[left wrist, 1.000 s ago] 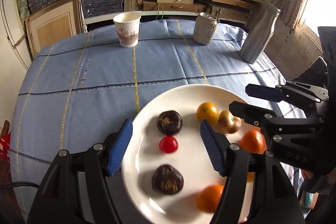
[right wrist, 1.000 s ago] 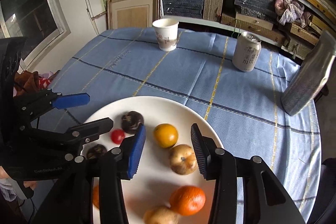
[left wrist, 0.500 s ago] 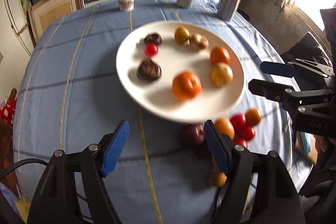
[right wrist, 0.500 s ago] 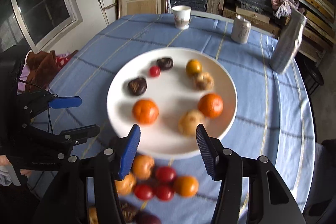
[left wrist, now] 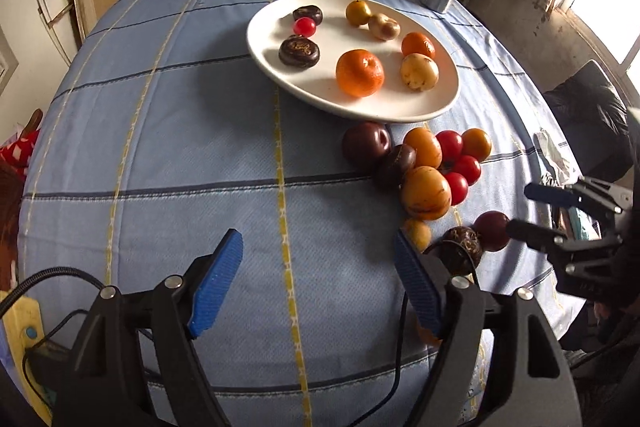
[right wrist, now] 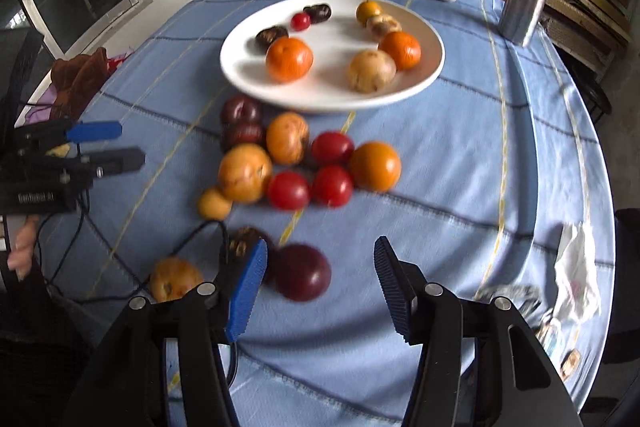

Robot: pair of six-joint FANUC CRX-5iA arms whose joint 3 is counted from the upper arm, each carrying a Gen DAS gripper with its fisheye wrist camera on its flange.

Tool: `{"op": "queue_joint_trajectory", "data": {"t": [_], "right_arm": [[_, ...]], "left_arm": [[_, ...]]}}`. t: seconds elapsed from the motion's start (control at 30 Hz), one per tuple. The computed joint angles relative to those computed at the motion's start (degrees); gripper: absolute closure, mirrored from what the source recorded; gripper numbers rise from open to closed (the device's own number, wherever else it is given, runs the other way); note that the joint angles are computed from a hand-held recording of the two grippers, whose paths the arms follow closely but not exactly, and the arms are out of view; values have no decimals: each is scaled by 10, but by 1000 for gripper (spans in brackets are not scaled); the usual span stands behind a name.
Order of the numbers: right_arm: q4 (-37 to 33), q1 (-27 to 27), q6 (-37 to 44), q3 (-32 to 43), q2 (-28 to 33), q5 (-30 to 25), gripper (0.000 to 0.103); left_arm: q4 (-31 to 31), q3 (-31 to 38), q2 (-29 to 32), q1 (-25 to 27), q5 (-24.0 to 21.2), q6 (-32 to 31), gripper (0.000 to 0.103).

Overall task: Organize fruits
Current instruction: 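Grasp a pale striped fruit with the left gripper while the right gripper grasps a dark red fruit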

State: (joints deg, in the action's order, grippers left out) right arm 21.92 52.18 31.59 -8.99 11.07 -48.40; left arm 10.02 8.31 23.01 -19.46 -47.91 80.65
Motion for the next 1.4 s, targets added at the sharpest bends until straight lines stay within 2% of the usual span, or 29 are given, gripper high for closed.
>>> {"op": "queue_joint_trajectory", "data": {"t": [0.33,0.7,0.87,0.97,1.23,1.4], "right_arm": [[-16,3,-2,-28,-19,11,47],[-71,-18,66,-3,4,29,47],[-111,-30,104,9,15,42,47],[-135,-36,129,2,5,64,65],[-74,-28,63,-48,-41,64,65],[-63,-29,32,-70,-59,59,65]], "left_arm": [[-7,-30,-27,-3,5,2,25],[-25,-63,-54,-23,0,-17,25],[0,-80,-59,-33,0,-63,25],[20,-79,-52,-43,-5,-101,25],[99,-75,-19,-56,-9,-175,25],[135,-71,-2,-55,-18,-193,26]]}}
